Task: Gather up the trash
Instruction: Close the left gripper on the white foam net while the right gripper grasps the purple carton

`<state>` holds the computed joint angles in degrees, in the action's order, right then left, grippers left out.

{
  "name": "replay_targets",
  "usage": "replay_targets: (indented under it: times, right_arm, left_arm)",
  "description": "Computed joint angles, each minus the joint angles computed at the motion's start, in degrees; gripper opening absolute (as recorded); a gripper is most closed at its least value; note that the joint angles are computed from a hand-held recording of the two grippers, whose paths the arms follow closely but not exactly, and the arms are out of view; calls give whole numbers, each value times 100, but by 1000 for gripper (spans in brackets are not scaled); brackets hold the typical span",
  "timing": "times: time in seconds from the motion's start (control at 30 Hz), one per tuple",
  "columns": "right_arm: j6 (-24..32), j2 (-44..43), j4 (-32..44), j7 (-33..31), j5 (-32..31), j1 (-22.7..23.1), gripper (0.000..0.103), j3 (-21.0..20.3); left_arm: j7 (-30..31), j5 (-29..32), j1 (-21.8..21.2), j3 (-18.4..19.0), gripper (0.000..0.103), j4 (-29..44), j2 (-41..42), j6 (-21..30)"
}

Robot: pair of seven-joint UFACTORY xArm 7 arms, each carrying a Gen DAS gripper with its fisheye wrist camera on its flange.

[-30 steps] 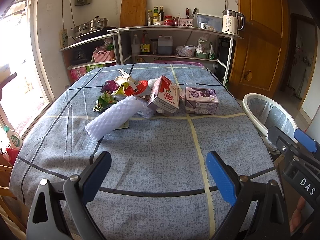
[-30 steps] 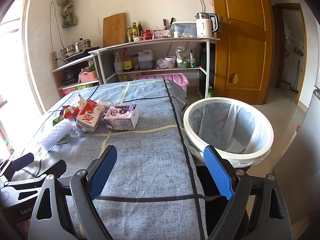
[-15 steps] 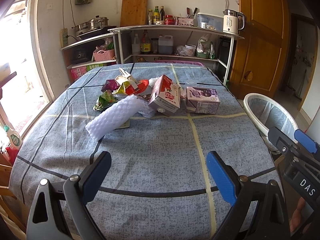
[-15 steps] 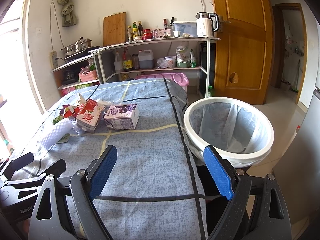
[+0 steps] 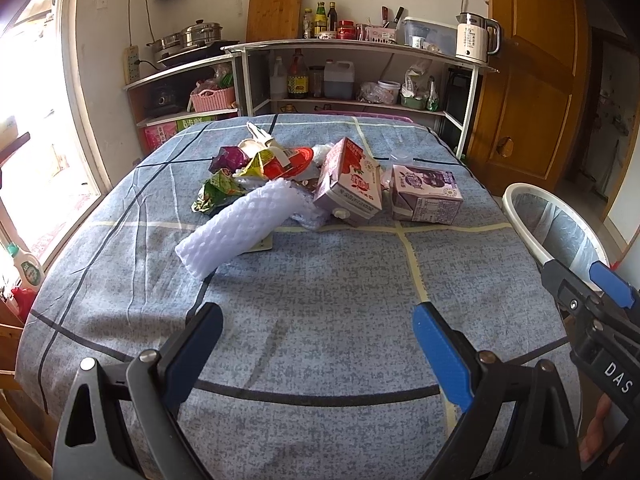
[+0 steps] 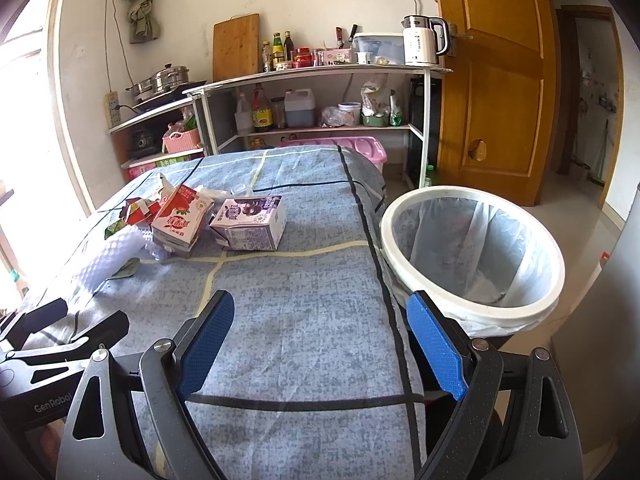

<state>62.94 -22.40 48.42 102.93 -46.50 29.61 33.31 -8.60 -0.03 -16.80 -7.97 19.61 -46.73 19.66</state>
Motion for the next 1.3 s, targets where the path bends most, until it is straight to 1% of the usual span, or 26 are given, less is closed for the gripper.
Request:
replay_targets:
  times: [0.03,0.1,0.13,0.2,0.27,0.33,0.37,0.43,0.5,0.53,0.6,0.63,0.67,0.7,0.77,0.83,0.9,1.03,1.13,1.17,1.3]
  right_arm:
    - [-119,-12,-37,-6,-44,-7,89,-45]
    - [-587,-103,-195,-74,-178,-53,89,-226]
    - [-729,-108,-216,-123,-220,-103,89,-262]
    - [-1166,-152,-317,-262,-437,-248,89,-383]
    - [-1445,-79,-309,-434,-485,-405,89,-480]
    - [-1901,10,-320,-548,-541,-571,89,-643]
    - [-2083,50,-318,-629,-542,-641,89,-702]
    - [-2640,167,-321,-850,-664,-807,89,-857]
    - [-3095,363,-262,-1227,-580,-936,89,-1043]
    - [-3253,472,-214,-1394,-537,-1003,89,-1101]
    - [-3303,650,-84,-1685,-479,-1104,89,-1138]
    - [-3496,715,-70,-1808,-521,-1154,89,-1199]
    - [-3817,794,-79,-1987,-473,-1181,89,-1317]
    - [-3982,872,-66,-2172,-337,-1195,89,-1395]
    - [-4090,1054,12,-2594,-43,-1203,89,-1490]
    - [-4155,1152,85,-2696,-137,-1276,89,-1470]
    - [-4339,1205,125,-2844,-197,-1301,89,-1501]
    - [-4673,1409,212,-3414,149,-1267,89,-1669]
    - [-5079,1569,151,-4076,700,-1172,89,-1830]
    - [-5058,1611,158,-4317,882,-1124,89,-1841]
    - [-4965,1554,95,-5021,1303,-967,89,-1833]
  left_arm:
    - [43,10,18,54,97,20,67,-29]
    - [178,37,64,167,97,116,259,-23]
    - [233,54,119,205,97,154,349,-59]
    - [294,103,290,232,97,232,495,-106]
    - [393,111,398,328,97,306,650,-219]
    - [508,81,469,448,97,420,847,-284]
    - [612,30,445,559,97,479,956,-309]
    - [798,-98,416,741,97,629,1170,-267]
    - [1067,-311,291,973,97,752,1354,-275]
    - [1115,-407,304,1015,97,823,1441,-258]
    - [1338,-642,207,1169,97,926,1575,-283]
    - [1399,-716,226,1180,97,989,1648,-267]
    - [1484,-791,219,1199,97,1036,1708,-279]
    - [1606,-876,178,1240,97,1086,1770,-290]
    - [1810,-991,149,1249,97,1167,1857,-294]
    - [2076,-1112,72,1301,97,1286,1997,-303]
    - [2333,-1233,28,1336,97,1380,2087,-194]
    - [2992,-1876,-259,1577,97,1600,2277,49]
    - [3276,-2301,-245,1589,96,1755,2397,327]
    - [3305,-2384,-183,1547,94,1785,2428,402]
    - [3453,-2618,24,1420,93,1852,2507,621]
